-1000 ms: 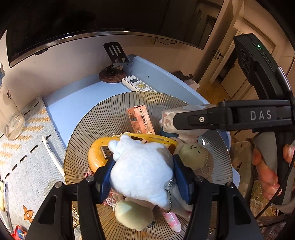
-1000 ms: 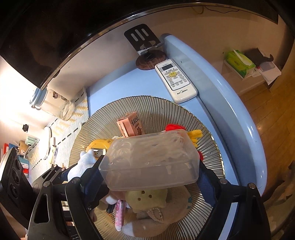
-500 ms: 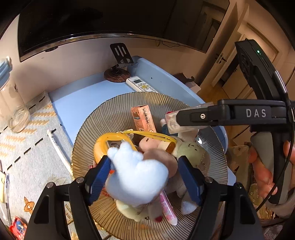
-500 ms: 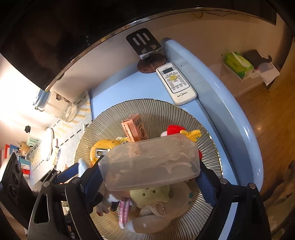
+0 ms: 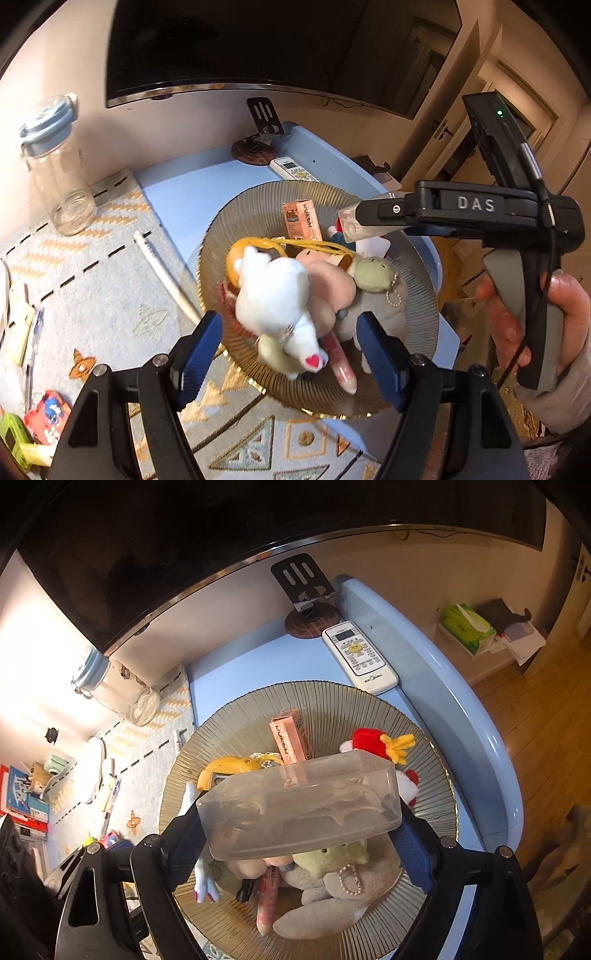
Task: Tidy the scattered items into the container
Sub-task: 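Carry white plush and floss box over the glass bowl and release both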
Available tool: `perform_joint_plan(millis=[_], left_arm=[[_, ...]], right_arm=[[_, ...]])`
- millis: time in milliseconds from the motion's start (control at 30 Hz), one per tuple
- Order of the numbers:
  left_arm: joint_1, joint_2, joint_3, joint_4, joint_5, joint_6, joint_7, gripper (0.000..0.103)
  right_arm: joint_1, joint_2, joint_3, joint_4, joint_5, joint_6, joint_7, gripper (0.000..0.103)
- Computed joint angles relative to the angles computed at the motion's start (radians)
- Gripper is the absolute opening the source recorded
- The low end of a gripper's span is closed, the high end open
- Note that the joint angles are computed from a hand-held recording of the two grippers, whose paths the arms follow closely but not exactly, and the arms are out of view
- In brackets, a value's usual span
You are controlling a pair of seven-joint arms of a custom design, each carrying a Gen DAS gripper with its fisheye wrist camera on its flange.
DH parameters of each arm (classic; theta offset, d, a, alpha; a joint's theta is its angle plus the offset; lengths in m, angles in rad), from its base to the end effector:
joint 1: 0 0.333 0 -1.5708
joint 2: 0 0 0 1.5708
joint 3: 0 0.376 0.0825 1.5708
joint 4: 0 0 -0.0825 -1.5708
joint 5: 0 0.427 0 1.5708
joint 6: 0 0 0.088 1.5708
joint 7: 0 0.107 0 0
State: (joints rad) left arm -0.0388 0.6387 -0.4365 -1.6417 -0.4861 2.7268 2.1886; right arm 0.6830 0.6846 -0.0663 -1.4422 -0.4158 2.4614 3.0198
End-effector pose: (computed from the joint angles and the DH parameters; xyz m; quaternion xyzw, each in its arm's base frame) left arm 0.7372 -0.2876 0.3402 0.4611 -0.8198 0.3395 0.0019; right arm 0.6662 0.4885 0.3454 -0.4837 0.8424 -0.1288 0.1995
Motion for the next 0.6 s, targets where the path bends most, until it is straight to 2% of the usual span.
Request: perform_joint_plan(millis=[67, 167, 233, 300, 367, 467, 533, 600], left_arm=[[0.023, -0.02, -0.011, -0.032, -0.015, 0.003, 0.02, 0.072], [0.048, -0.051, -0.015, -0.076, -0.034, 0.01, 0.045, 0.072], [0.066, -0.068, -0.015, -0.1, -0.053, 0.009, 0.059, 0.072], [0.084, -0.083, -0.016, -0.12, -0.077, 0.009, 0.076, 0.072], [0.095, -0.096, -0.01, -0.138, -0.098, 0.013, 0.087, 0.072], [0.121, -0.105, -0.011, -0.151, -0.14, -0.003, 0.115, 0.072], [0.132, -0.113, -0.007, -0.158, -0.163, -0.006, 0.135, 0.072], [0.147, -0.121, -0.006, -0.168, -0.194, -0.005, 0.159, 0.072]], right_arm=[[0.02, 0.023, -0.017, 0.034, -0.021, -0.044, 0.012, 0.089], [0.01, 0.055, 0.001, 0.075, -0.002, -0.09, -0.008, 0.089], [0.002, 0.053, 0.009, 0.054, 0.017, -0.046, 0.007, 0.089], [0.029, 0.039, -0.024, 0.015, -0.003, 0.017, 0.089, 0.089], [0.044, 0.043, -0.039, 0.021, -0.013, 0.013, 0.137, 0.089], [0.042, 0.064, -0.026, 0.073, 0.001, -0.074, 0.136, 0.089], [0.043, 0.091, -0.018, 0.136, 0.001, -0.169, 0.106, 0.09], [0.003, 0.147, 0.038, 0.24, 0.07, -0.292, 0.001, 0.096]])
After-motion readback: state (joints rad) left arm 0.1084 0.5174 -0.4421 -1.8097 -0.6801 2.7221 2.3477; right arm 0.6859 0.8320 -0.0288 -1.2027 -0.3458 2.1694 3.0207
